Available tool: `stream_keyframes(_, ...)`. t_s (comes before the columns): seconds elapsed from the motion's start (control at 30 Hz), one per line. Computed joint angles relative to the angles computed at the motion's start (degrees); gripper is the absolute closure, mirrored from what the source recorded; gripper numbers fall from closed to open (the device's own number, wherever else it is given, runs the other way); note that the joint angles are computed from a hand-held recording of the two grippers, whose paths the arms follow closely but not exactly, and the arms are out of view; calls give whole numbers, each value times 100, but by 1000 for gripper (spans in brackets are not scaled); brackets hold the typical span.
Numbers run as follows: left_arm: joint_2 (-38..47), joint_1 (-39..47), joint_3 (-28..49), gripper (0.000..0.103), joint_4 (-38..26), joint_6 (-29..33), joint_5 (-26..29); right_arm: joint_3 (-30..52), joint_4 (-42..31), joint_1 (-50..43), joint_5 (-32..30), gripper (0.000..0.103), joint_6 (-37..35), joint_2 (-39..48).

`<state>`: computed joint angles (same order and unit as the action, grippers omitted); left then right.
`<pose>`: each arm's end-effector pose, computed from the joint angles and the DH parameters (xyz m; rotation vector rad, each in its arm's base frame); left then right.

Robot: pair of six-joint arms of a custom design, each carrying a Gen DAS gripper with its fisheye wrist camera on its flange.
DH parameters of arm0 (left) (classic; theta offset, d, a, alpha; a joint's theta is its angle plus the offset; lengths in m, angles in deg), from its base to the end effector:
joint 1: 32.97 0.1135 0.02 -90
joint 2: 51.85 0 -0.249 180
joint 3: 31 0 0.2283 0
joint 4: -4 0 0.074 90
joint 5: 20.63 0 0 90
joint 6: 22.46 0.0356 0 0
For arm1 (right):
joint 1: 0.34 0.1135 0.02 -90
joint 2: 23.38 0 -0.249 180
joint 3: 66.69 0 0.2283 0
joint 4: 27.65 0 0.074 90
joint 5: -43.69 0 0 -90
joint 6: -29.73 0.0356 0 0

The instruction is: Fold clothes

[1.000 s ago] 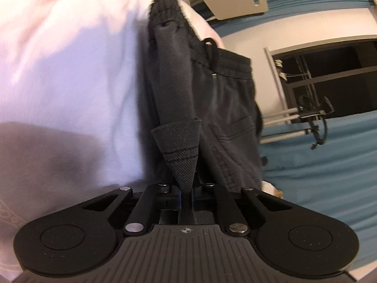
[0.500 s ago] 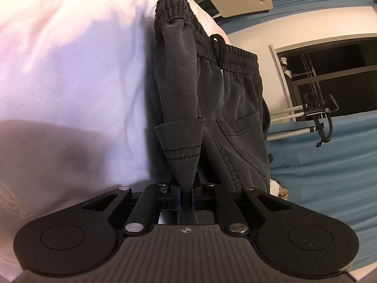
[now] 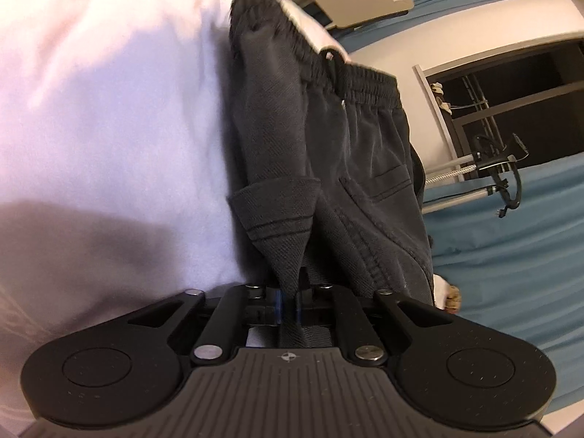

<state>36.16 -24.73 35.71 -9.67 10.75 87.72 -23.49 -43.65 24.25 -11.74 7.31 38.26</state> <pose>0.3108 0.0337 0.2176 -1.0543 2.0076 -0.8166 0.1935 0.0663 0.2020 1.0611 1.7797 0.3346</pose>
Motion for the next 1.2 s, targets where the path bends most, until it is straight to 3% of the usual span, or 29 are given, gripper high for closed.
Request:
stream_keyframes(0.13,-823,-92,-258,98,276,649,-322,353,-764,817,1039,98,-17,-815)
stream_keyframes(0.2,-1184,256,-394,98,504,284,196,636,-1093,1438,1788,98,-336,-1080)
stream_keyframes(0.27,-1316,806,-425,98,726,-206,957,905,-1083,1935,2462,98,-1140,-1184)
stream_keyframes(0.3,-1325,960,-410,98,788,-170,1101,1003,-870,1853,2433,97,-1729,-1165)
stream_keyframes(0.37,-1237,1071,-305,98,724,198,1076,1149,-575,1097,1611,96,-2422,-937)
stream_keyframes(0.47,-821,910,-94,98,208,258,936,1260,-571,-553,-587,90,-2454,-287)
stream_keyframes(0.57,-516,755,48,98,-120,227,854,972,-760,-1072,-878,46,-1665,-161)
stream_keyframes(0.67,-502,749,41,98,-152,157,827,631,-1186,-1096,-580,24,-897,-657)
stream_keyframes(0.77,-612,814,-13,98,-210,155,901,472,-2020,-437,317,23,-169,-1644)
stream_keyframes(0.87,-645,800,-30,98,-260,38,904,668,-3110,721,1320,22,722,-1755)
stream_keyframes(0.97,-613,644,-13,98,-230,-26,704,545,-3100,882,707,24,938,-1214)
stream_keyframes(1.03,-588,532,-9,98,-210,-42,550,434,-2532,421,23,32,596,-595)
stream_keyframes(1.13,-504,420,41,98,-253,-8,415,426,-1799,87,-324,50,74,186)
stream_keyframes(1.2,-421,363,90,98,-302,28,391,439,-1515,173,-210,79,-210,310)
